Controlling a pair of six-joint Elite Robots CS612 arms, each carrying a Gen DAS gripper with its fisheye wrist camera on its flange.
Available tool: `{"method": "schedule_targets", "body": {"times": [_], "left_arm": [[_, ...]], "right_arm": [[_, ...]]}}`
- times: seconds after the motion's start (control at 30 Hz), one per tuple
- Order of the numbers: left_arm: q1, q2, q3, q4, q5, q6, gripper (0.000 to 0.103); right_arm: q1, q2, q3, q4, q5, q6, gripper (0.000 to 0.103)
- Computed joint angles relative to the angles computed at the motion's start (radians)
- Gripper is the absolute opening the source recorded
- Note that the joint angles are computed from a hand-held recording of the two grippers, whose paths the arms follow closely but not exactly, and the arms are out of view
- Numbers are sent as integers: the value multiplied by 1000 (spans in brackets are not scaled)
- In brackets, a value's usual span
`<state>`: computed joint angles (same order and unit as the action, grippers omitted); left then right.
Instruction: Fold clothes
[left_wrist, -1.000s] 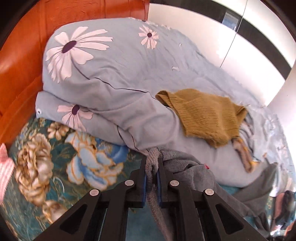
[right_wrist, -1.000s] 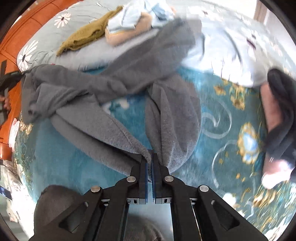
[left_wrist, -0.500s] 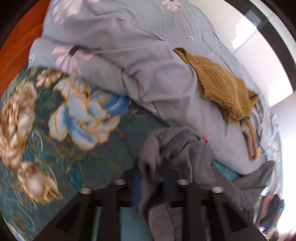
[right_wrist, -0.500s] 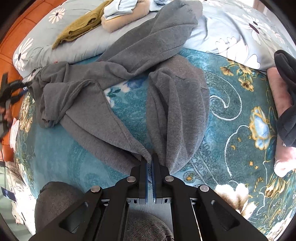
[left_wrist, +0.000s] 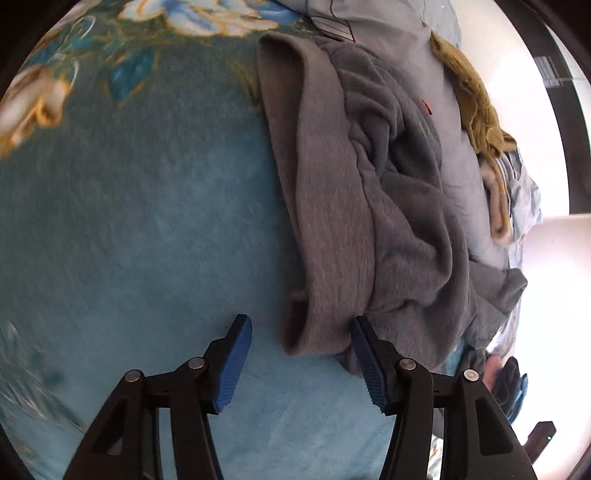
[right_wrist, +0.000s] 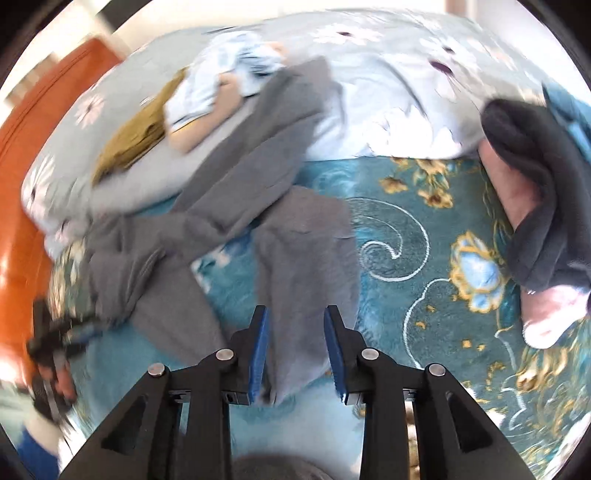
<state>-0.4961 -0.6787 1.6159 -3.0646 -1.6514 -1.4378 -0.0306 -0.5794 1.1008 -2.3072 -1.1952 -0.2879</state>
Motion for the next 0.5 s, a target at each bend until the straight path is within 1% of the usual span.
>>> {"method": "schedule_targets", "body": {"times": [0.03,0.17,0.27,0.3,0.33,0.37,0.4,0.43,0.47,0.5], "left_arm": [[-2,3,-1,-15,2,-22,60],[-9,25,-2,-118,-9,-133,58],[-18,30,0,-149,8,-207,58],[-21,32,2,-160,16,-234,57],[-25,33,4,-172,24,-261,55],[-29,34,6,-185,33,-287,49],[-31,33,9,-189,38,-304,45],[-35,32,11,-190,43,-319,36],[-39,31,16,-199,53,-338,29],[-44,30,21,-213,67,-357,26]], "right_arm": [[2,20,-29,30,4,29,31],[16,77,-113,120,20,61,31],[33,105,-148,149,-15,71,31],[38,110,-154,150,-38,77,31],[43,115,-159,153,-60,83,31],[45,118,-164,159,-72,90,31],[45,119,-163,159,-78,97,25],[45,119,-162,158,-85,104,17],[45,115,-157,155,-93,105,6],[44,110,-149,148,-97,106,5]]}}
